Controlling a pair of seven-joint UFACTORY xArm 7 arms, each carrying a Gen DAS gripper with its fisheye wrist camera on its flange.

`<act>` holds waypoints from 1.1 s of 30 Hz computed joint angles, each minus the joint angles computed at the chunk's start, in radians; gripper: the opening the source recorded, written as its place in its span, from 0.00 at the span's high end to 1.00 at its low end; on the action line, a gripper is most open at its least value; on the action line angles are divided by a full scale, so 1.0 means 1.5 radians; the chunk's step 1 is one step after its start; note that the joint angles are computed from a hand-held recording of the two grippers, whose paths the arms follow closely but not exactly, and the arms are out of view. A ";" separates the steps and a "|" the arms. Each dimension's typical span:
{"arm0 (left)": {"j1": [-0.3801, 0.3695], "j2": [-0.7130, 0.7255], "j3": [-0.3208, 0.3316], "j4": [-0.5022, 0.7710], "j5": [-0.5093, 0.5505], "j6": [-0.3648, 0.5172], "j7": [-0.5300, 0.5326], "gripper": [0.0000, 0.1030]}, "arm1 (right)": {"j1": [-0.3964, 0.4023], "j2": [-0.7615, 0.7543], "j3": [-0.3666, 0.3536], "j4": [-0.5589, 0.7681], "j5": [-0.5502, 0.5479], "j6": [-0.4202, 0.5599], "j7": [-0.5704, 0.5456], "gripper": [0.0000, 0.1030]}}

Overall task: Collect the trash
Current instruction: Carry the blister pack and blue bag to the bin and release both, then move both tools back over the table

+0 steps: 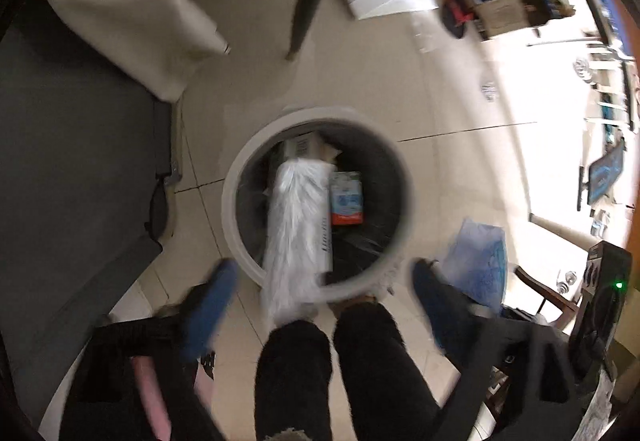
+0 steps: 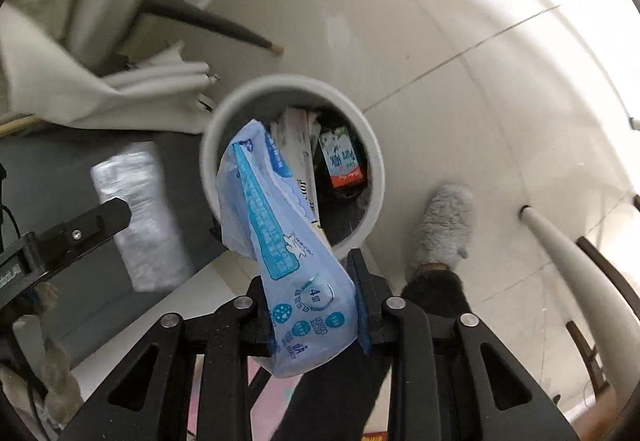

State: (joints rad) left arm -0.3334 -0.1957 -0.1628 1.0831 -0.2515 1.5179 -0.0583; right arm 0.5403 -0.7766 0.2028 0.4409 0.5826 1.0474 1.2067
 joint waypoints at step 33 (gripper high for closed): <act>0.020 -0.185 -0.018 0.113 0.136 0.165 -0.008 0.02 | -0.094 0.095 0.058 0.409 -0.229 0.418 0.031 0.04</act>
State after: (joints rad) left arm -0.3036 -0.4732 -0.1898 1.2525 -0.0470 1.7658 -0.0709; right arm 0.3987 -0.6337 0.2897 1.0546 0.2395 1.6740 1.2533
